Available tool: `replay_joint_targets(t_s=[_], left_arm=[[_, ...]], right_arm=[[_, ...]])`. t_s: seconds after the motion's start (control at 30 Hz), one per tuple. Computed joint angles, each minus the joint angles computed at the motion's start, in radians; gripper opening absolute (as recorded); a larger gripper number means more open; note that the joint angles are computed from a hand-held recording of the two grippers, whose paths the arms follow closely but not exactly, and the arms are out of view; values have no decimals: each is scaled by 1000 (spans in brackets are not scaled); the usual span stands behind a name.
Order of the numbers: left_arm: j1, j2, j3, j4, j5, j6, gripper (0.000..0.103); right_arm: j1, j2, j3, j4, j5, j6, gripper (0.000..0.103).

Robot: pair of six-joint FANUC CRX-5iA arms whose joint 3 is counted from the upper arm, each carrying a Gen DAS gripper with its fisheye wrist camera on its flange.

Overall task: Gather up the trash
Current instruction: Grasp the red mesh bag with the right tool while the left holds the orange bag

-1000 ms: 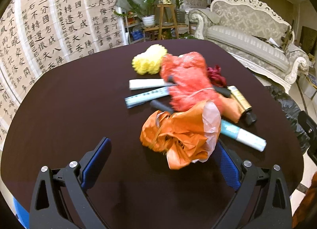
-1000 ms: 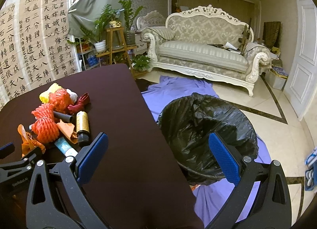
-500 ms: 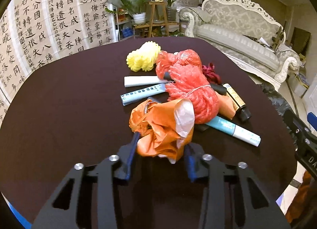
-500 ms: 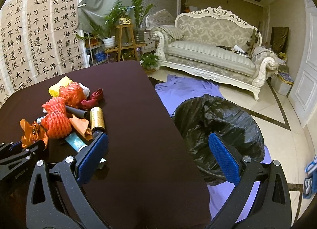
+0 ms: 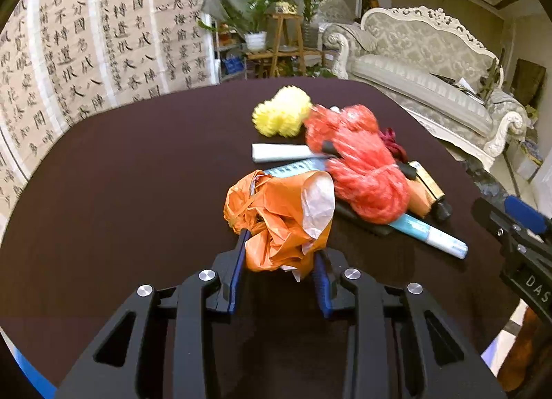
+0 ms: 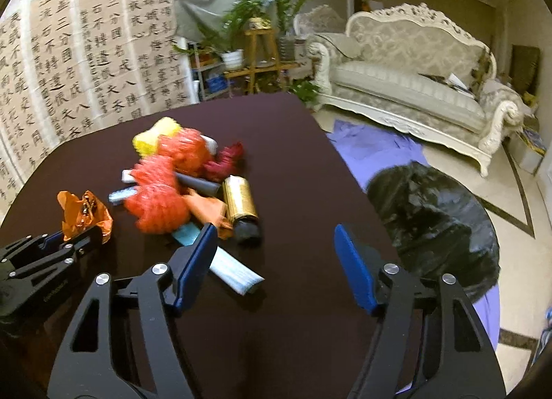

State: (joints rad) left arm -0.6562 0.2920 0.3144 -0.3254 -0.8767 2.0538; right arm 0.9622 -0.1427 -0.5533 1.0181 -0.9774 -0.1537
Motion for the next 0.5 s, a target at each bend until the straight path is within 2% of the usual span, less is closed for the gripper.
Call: replay_joint_targets(t_s=[0.3, 0.37, 0.5], left_arm=[[59, -9, -19, 22, 16, -10, 34], [70, -8, -24, 34, 21, -23, 34], [96, -13, -45, 69, 34, -41, 34]], right_arm=[[-14, 82, 95, 37, 96, 106, 67], [-17, 110, 126, 27, 109, 138, 62], [-22, 156, 182, -17, 115, 198, 61]])
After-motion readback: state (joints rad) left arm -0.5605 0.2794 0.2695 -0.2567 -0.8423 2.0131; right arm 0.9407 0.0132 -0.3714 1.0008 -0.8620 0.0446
